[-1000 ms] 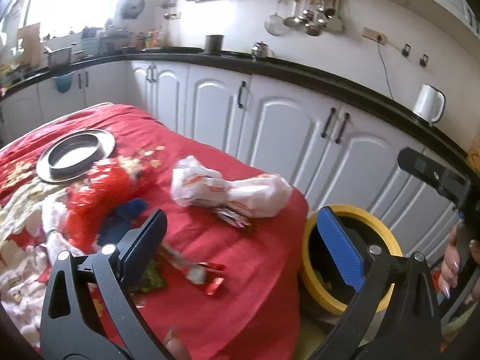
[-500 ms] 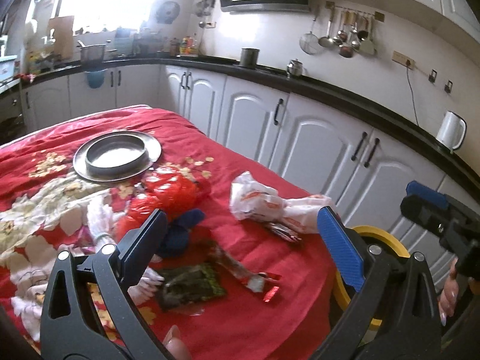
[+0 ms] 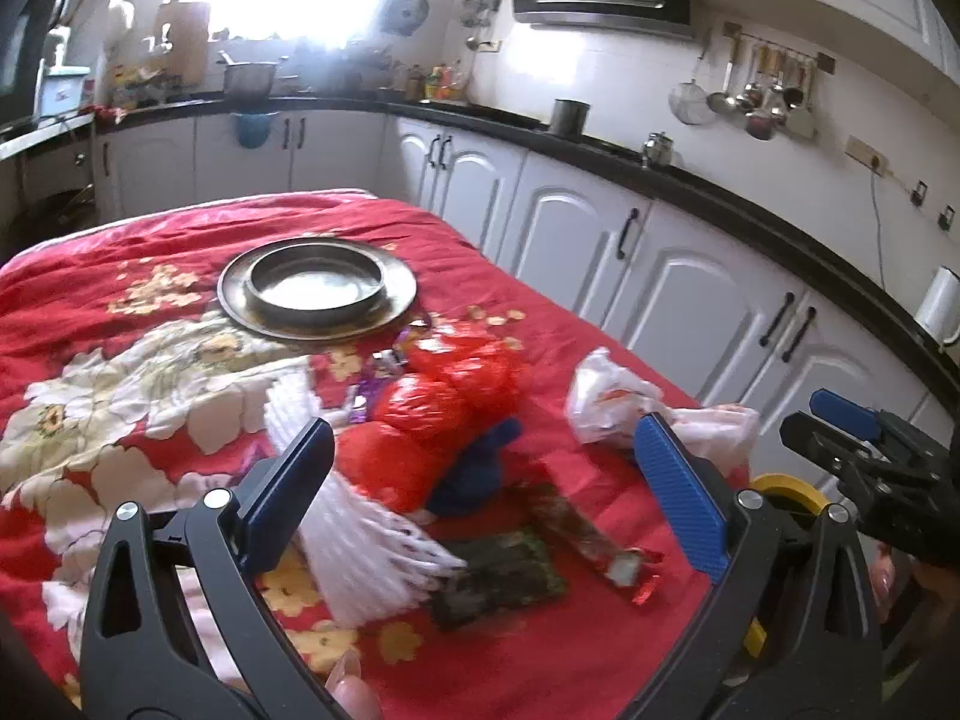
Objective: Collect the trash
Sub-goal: 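Move both tools back over the table toward the remaining trash, then grasp the white foam net bundle with the left tool while the right tool grasps the plastic bag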
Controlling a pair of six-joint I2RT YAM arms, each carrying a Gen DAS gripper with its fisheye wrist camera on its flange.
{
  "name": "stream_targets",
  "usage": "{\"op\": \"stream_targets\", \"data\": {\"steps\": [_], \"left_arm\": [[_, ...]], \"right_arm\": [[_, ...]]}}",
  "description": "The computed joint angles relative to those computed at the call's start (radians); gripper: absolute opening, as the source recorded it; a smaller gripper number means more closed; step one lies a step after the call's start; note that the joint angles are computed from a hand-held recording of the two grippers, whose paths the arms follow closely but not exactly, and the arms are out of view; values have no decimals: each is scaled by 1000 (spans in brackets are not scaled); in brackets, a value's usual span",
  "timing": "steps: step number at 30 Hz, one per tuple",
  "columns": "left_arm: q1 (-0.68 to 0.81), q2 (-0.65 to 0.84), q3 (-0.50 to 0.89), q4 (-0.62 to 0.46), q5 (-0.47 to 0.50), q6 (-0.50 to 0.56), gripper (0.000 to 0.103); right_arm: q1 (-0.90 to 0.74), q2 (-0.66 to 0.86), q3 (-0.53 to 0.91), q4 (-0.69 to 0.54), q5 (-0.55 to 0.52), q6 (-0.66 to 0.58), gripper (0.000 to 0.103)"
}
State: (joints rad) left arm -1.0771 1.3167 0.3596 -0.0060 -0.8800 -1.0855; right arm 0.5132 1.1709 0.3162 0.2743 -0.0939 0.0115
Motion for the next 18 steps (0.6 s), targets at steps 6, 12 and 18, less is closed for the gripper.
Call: {"op": "stream_targets", "data": {"steps": [6,12,18], "left_arm": [[65,-36,-58,12,34,-15,92],[164,-57,-145,108,139,-31,92],[256,-62,-237,255,253,-47,92]], "right_arm": [[-36,217,75,89,10,-26,72],[-68,382,158,106,-2,-47,63],[-86,474,199,105,-18,-47,47]]}}
